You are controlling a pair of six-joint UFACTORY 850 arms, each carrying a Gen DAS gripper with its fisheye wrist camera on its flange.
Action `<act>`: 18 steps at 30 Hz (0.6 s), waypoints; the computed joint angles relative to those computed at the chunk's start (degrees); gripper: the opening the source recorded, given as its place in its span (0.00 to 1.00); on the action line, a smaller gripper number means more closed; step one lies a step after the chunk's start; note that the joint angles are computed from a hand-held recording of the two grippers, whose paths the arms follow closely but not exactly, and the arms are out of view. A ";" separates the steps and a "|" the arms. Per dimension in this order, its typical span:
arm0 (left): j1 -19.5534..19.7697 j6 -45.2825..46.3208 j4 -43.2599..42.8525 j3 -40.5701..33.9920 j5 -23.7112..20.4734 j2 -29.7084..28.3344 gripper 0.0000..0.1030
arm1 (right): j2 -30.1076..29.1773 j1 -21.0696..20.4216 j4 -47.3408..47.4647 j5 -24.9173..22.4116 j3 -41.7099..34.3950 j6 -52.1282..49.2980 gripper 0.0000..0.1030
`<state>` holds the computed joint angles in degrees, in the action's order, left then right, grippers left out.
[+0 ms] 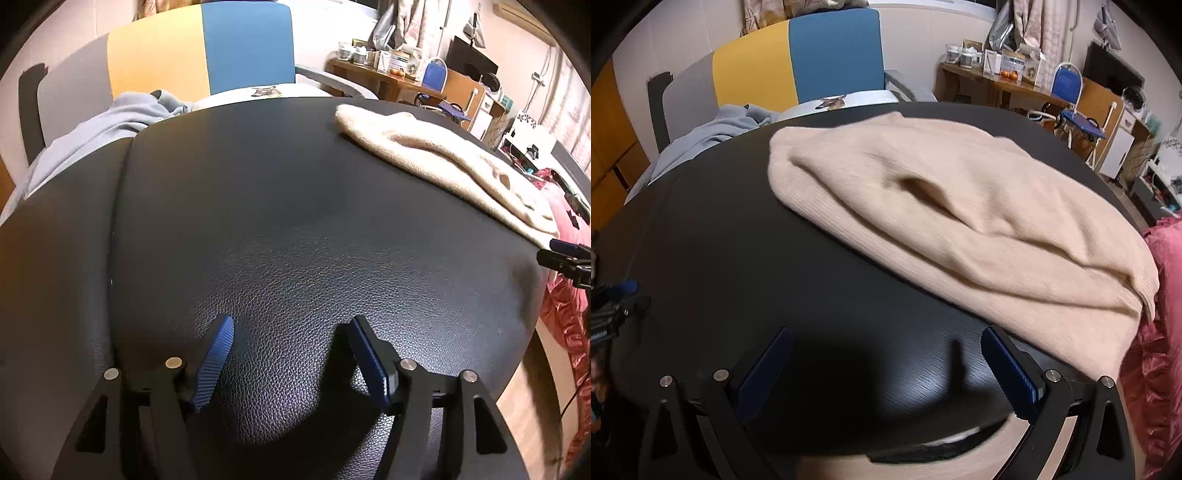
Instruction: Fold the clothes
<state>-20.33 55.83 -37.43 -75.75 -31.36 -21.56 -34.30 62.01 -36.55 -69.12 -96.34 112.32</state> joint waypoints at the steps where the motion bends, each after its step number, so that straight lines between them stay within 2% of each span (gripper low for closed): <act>1: 0.02 0.31 -0.17 0.18 0.18 0.09 0.64 | 1.22 0.29 0.18 0.51 1.87 0.47 1.00; 3: 0.32 0.05 -0.54 -0.02 -0.56 -0.04 0.64 | 3.07 0.21 1.28 0.04 5.04 -0.30 1.00; 7: 0.32 -0.76 -0.46 -0.22 -0.91 -0.21 0.64 | 8.05 -0.82 2.32 3.16 12.92 3.23 1.00; 9: 0.08 -1.36 0.33 -0.18 -0.57 -0.17 0.64 | 11.06 -1.71 1.93 7.90 17.89 6.63 1.00; 11: 0.22 -1.67 0.32 -0.35 -0.94 -0.24 0.64 | 12.31 -2.55 1.39 11.53 19.15 9.17 1.00; 14: 1.22 -1.56 -2.18 -1.77 -4.02 -1.15 0.65 | 14.08 -3.81 0.28 16.95 20.92 13.18 1.00; 15: 1.64 -1.52 -3.19 -2.36 -5.32 -1.55 0.64 | 14.36 -3.96 -1.68 20.77 21.21 14.95 1.00; 18: 3.75 -1.03 -8.06 -5.37 -12.37 -3.76 0.63 | 11.75 -3.63 -7.73 27.41 18.47 18.40 1.00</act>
